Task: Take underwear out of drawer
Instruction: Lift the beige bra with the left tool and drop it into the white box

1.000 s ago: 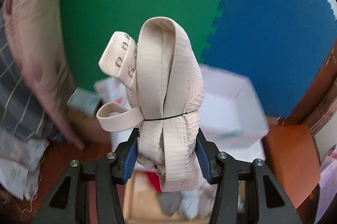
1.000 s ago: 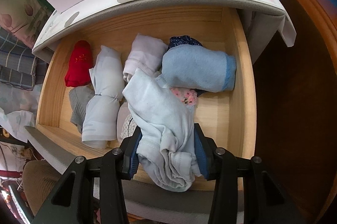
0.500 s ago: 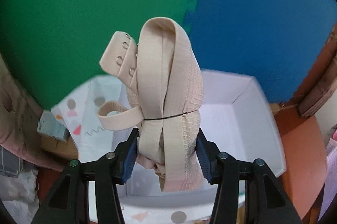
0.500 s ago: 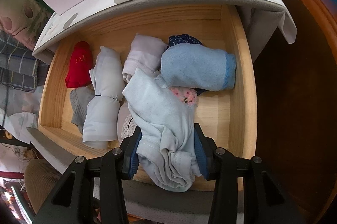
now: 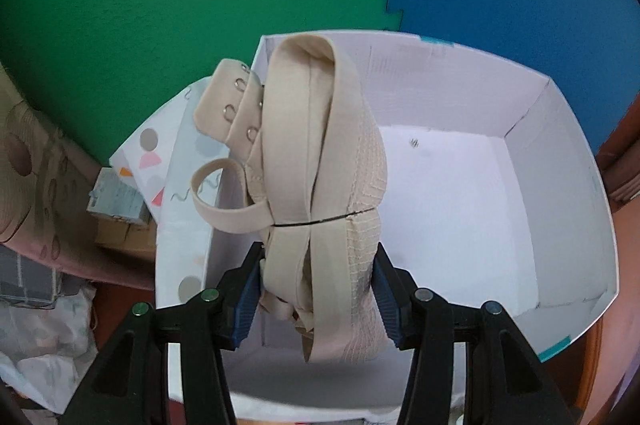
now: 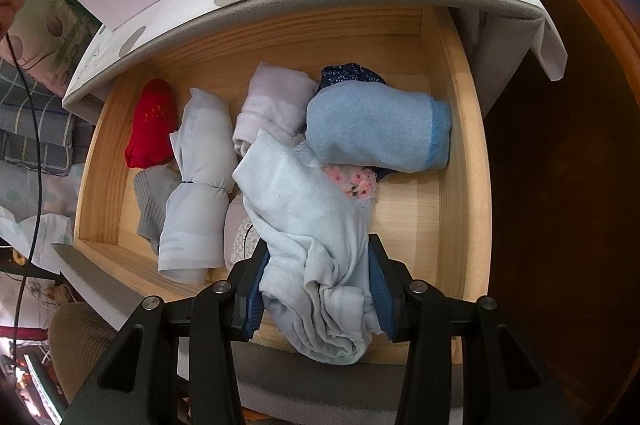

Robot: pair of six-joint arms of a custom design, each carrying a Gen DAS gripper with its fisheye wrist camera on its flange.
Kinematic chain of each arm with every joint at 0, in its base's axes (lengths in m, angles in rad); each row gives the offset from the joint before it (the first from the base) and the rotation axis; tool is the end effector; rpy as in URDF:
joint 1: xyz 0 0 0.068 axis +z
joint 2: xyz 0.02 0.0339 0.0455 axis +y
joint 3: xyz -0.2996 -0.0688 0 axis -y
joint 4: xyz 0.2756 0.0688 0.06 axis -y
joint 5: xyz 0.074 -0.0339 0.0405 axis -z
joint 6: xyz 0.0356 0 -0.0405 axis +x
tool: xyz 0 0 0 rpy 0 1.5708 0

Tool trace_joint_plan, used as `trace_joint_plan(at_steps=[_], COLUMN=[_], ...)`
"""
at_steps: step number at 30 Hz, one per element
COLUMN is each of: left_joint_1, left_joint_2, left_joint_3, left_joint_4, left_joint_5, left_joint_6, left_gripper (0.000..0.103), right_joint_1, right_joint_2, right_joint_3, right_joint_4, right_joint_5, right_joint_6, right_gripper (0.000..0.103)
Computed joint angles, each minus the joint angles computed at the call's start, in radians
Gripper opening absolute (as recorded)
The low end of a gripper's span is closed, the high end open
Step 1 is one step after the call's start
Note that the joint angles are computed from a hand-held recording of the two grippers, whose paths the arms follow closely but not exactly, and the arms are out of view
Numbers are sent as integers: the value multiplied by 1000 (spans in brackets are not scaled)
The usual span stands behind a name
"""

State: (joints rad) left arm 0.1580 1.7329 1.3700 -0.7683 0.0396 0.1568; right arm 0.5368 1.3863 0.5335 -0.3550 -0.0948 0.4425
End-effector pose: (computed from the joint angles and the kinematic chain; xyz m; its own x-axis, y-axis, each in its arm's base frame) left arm 0.3892 0.0606 0.2683 -0.9046 0.0139 -0.4259 0.0007 0.9995 0.0311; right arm 0.1963 0.1207 0.1376 -0.9563 -0.0731 -0.2830 -0.1422 0.9623 0.2320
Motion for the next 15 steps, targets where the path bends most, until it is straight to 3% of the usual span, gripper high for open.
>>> trace_joint_plan(at_steps=[15], left_joint_1=[-42], left_joint_2=[-102], left_joint_3=[-98], left_joint_4=[-22], left_joint_5=[-124], left_joint_6=[-62], left_gripper=[52], right_joint_1=[1], right_joint_2=[-3], right_joint_3=[-3], right_joint_4=[2], right_joint_5=[5], right_joint_6=[-2], right_gripper=[42])
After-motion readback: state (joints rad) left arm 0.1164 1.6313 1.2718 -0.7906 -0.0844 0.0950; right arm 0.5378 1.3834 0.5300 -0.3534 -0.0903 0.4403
